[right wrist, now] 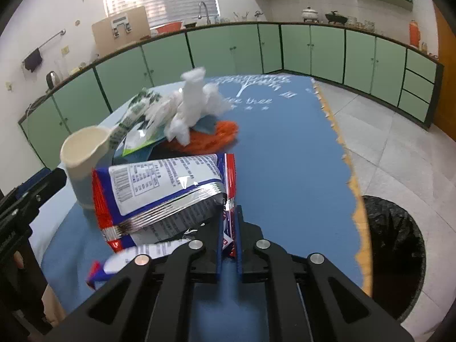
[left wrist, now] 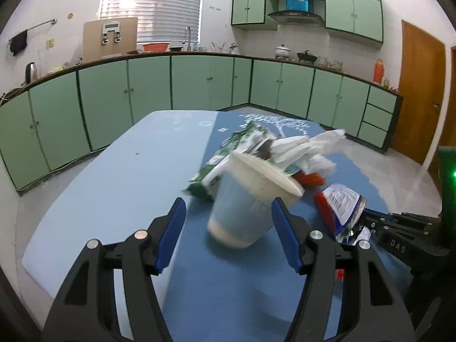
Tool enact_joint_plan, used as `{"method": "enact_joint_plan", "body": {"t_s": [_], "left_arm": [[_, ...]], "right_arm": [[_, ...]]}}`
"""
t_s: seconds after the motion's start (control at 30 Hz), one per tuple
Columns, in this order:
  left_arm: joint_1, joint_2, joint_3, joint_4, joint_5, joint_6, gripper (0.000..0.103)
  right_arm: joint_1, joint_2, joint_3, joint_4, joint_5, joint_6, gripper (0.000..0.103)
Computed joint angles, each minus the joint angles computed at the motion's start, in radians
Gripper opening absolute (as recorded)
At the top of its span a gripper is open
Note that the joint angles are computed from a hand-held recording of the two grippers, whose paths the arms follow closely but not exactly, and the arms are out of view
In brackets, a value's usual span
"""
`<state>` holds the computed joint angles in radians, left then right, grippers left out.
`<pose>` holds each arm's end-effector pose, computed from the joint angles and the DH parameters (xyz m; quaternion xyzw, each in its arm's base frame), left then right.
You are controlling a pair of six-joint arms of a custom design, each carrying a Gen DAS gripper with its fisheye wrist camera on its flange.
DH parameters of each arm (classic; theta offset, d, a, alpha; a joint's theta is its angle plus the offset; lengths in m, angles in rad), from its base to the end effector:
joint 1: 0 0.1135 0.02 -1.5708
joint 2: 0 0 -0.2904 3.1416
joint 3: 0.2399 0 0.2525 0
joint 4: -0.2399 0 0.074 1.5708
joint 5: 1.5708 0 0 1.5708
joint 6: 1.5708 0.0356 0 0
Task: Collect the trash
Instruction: 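Grasp the snack wrapper with the right gripper while the left gripper grasps the paper cup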
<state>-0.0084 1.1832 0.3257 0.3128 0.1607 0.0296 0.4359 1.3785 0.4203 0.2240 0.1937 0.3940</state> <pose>0.2094 -0.0075 0.1796 0.0559 0.8675 -0.0647 0.4900 0.2164 0.0932 0.1594 0.0202 0.9101 0.0821 0.4056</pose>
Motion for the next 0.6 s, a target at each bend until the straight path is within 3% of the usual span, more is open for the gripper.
{"method": "enact_joint_plan", "body": {"t_s": [0.27,0.53,0.6], "left_arm": [[-0.145,0.0,0.024,0.001,-0.082,-0.048,0.065],[-0.192,-0.083,0.037,-0.045,-0.141,-0.037,0.065],[-0.189,-0.05,0.053,-0.051,-0.148,-0.039,0.056]], "right_arm": [[-0.085,-0.162,-0.029,-0.084,-0.01,-0.043,0.007],[-0.1,-0.194,-0.047,-0.079,-0.02,-0.049,0.007],[-0.1,-0.206,-0.05,-0.084,-0.017,-0.045,0.007]]}}
